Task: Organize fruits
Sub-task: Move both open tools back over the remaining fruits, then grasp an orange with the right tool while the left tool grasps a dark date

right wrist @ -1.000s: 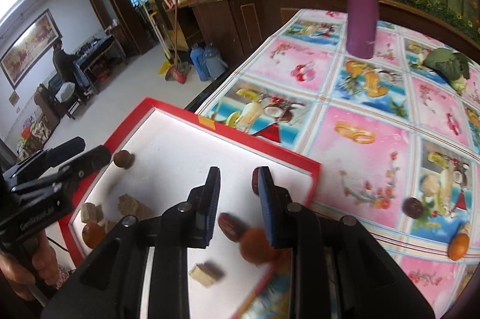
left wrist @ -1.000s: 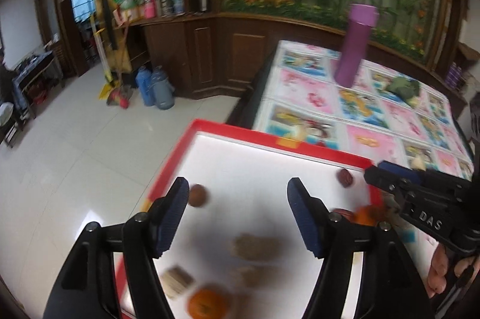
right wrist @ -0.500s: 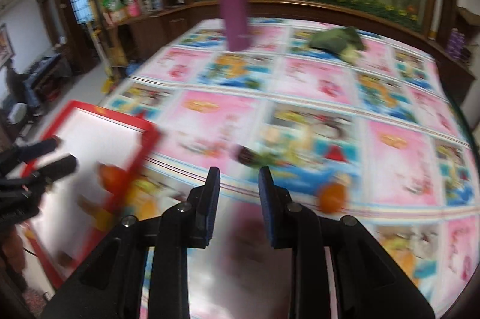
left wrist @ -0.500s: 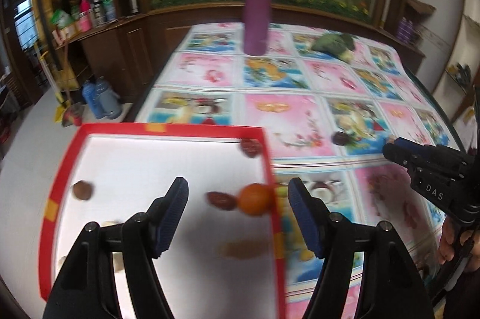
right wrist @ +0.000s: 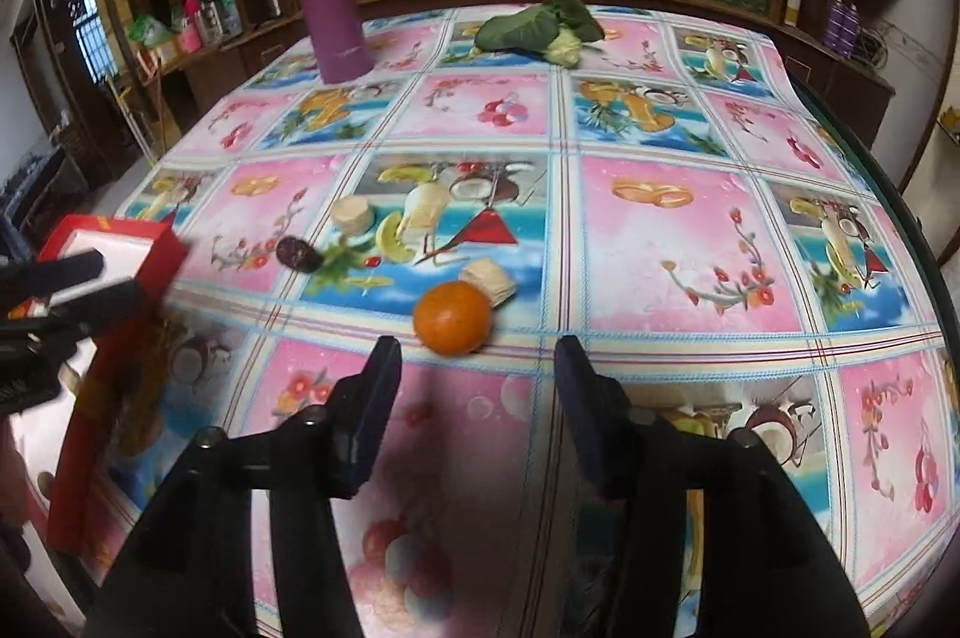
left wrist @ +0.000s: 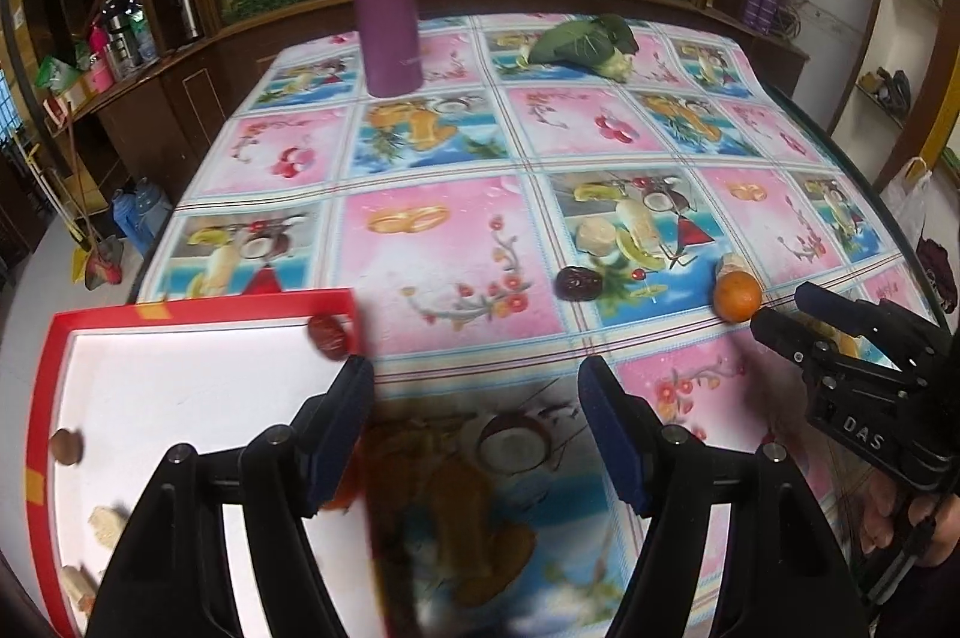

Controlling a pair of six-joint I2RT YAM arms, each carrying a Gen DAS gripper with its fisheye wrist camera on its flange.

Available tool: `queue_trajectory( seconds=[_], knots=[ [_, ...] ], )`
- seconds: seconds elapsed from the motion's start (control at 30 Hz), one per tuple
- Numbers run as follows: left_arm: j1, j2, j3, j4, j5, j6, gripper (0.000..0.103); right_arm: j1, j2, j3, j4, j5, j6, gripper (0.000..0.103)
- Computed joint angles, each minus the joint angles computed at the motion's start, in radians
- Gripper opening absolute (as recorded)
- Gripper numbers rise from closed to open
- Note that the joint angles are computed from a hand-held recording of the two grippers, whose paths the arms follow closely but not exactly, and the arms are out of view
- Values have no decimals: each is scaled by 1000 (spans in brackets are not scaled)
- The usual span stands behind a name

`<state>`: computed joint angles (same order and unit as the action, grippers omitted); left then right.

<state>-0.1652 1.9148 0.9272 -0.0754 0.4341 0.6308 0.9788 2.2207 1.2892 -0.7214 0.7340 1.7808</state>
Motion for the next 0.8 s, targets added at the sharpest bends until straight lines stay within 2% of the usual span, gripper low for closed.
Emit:
queue_trajectory(
  seconds=[0.6,0.8],
  knots=[
    [-76,87,79,-10,-24,-40,70,-36,-27,-113,240,-8,-60,54],
    [-128,137,132,-14,-51,-71,70,-58,-38,-155,332,-21,-101,45]
  ],
)
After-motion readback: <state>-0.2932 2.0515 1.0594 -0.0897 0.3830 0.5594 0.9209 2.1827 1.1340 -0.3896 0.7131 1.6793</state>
